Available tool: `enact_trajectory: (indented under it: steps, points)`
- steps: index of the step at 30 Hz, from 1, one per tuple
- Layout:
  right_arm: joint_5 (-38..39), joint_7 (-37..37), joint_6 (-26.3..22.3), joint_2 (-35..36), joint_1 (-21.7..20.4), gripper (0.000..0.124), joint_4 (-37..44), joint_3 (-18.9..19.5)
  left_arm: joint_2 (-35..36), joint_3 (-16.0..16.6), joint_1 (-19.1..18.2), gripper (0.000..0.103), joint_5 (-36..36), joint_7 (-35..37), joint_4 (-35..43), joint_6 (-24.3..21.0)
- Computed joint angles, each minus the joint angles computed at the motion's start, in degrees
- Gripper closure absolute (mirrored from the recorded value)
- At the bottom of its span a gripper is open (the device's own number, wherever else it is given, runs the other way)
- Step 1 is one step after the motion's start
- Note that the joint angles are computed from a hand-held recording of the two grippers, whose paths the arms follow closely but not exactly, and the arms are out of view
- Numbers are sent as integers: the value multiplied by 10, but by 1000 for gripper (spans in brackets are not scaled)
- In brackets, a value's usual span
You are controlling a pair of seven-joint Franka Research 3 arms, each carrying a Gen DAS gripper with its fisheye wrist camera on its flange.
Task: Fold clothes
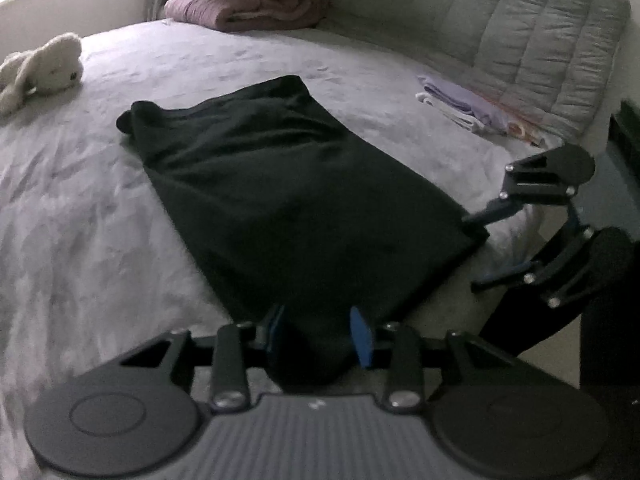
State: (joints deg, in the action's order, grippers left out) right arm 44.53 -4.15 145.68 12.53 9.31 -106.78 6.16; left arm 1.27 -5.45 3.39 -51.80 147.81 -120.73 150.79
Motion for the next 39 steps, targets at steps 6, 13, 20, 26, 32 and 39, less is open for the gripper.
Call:
enact_trajectory:
  steps: [6,13,20,26,32,39]
  points:
    - [-10,-32,33,9,4,112,5,3,-11,8,5,56,2,20,2,-48]
    - [17,-16,39,13,-3,119,26,12,-32,7,-15,51,14,99,-24,-18]
    - [28,65,6,31,-6,119,80,7,-43,8,-42,50,-9,175,-51,71]
    - [18,119,-18,56,-11,119,124,9,-33,9,-47,51,24,145,-50,111]
    - [25,139,-31,69,-22,119,142,14,-28,7,-48,72,10,168,-47,127]
    - [38,116,-23,66,-29,117,131,19,-19,5,-39,92,-3,161,-27,109]
